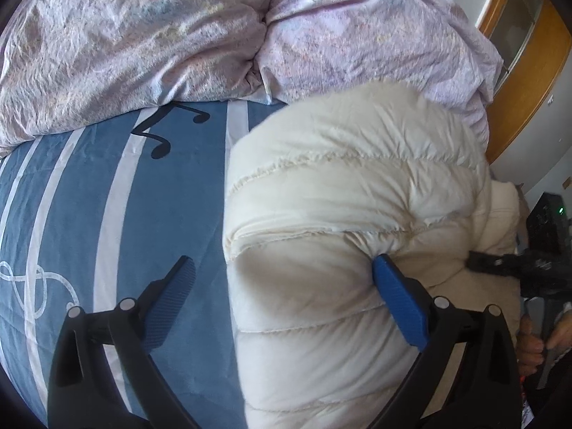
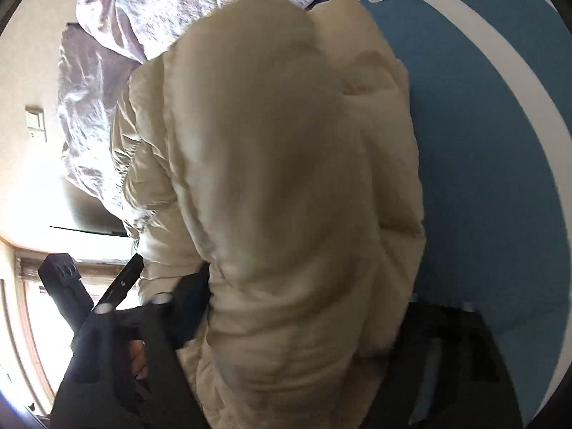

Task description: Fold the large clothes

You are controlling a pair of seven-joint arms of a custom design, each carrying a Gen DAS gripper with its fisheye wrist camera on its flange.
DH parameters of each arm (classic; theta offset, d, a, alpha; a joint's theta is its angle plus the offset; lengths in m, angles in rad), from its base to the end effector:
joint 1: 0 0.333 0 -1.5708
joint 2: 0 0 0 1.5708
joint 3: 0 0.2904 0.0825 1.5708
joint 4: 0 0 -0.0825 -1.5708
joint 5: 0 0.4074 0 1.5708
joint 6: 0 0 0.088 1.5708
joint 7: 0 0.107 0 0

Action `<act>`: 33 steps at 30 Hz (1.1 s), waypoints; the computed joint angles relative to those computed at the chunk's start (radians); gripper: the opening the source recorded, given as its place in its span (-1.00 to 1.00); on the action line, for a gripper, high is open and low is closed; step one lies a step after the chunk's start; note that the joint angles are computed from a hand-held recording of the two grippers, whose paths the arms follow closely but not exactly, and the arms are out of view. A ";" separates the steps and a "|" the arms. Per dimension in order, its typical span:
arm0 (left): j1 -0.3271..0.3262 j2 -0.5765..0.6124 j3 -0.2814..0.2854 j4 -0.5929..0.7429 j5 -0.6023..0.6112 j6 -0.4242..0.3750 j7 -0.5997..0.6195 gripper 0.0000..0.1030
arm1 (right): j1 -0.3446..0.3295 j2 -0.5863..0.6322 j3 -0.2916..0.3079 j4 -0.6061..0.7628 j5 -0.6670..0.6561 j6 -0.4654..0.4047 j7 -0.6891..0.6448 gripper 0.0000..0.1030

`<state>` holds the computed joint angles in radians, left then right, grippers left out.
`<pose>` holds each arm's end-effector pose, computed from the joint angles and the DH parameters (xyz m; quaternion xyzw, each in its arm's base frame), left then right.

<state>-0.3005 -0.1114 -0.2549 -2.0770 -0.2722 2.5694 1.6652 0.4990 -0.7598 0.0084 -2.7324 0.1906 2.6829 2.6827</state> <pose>0.5024 -0.3115 0.5095 -0.4963 0.8118 -0.2977 0.0781 0.3554 0.1907 0.4927 -0.3757 0.8570 0.0745 0.3447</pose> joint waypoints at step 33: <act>0.064 0.121 0.023 0.149 -0.510 -0.270 0.231 -0.25 | 0.009 -0.077 -0.054 -0.103 -0.009 0.137 0.012 -0.38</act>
